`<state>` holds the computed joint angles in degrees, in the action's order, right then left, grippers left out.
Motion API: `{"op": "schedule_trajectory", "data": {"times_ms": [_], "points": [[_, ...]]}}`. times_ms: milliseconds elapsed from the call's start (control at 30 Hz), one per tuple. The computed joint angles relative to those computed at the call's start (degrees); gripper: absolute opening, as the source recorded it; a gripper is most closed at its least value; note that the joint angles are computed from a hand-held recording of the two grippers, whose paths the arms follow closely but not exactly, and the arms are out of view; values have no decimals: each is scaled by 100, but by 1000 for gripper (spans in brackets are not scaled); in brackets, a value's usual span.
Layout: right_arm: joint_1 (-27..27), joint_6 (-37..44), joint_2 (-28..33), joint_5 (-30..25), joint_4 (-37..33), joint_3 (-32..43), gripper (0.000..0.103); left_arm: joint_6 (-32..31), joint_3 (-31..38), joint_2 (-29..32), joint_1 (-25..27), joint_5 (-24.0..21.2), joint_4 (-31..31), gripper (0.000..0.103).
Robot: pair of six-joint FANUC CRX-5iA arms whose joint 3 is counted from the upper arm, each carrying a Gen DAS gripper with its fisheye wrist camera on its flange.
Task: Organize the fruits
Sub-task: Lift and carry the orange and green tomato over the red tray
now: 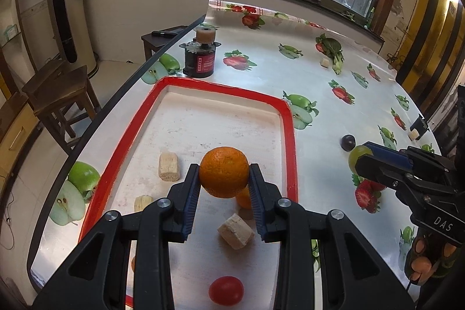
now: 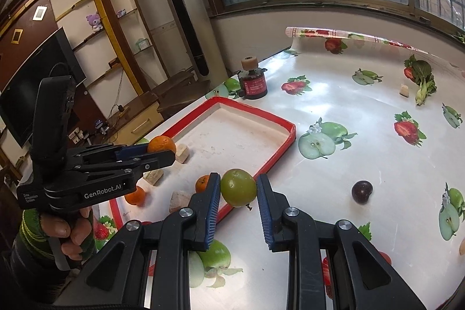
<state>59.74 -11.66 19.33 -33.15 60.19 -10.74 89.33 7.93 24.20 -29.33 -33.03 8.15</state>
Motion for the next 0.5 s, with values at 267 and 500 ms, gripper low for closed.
{"op": "schedule_trajectory", "data": {"times_ms": [267,500], "points": [[-93,304,260,148,-197,333,26,-26,68,92,176,-2,140,30],[-187,650,507,261,-427,656,26,17,329,265,275,-140,108,30]]}}
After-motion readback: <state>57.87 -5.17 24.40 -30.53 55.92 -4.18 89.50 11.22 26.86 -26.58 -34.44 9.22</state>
